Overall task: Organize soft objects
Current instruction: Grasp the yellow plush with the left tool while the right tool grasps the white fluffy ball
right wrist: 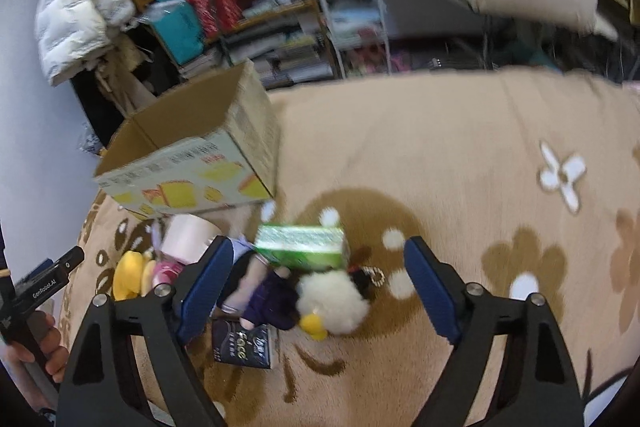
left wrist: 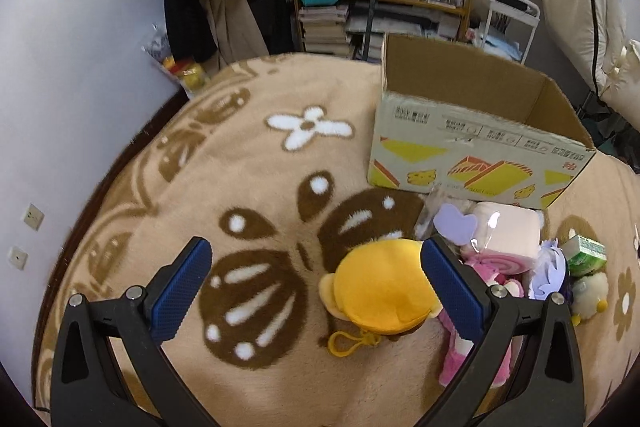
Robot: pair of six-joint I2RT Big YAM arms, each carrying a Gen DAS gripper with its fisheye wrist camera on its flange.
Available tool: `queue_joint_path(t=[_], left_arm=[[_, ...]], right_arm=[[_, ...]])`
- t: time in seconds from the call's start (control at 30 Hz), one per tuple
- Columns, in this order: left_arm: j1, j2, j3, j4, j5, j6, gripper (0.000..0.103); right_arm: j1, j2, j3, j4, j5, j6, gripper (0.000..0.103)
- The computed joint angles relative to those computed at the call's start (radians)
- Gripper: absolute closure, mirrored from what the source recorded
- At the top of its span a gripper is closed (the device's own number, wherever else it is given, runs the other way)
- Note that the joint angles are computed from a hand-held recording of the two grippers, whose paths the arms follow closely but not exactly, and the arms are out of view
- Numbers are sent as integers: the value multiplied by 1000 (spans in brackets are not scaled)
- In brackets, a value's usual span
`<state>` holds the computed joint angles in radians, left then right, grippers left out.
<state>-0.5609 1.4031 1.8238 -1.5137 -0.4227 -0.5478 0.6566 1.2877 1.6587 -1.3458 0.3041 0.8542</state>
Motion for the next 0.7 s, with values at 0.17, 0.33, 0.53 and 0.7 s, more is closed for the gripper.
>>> queue_joint_path(t=[0.17,0.33,0.53,0.7], left_arm=[[1,31,-5,-8,49,7,1],[-2,53,-11,-9,76,20,1],[-4,80,-12,-9,149,46,1],[-15,103,-11,-11,153,65,1]], right_arm=[[-55,-5,-59,3,-138,42,16],[-68,14,-80,4,-195,39,18],[-80,31,-96,-10,-276,42,22],[-87,40,-108,-21,-329,48,33]])
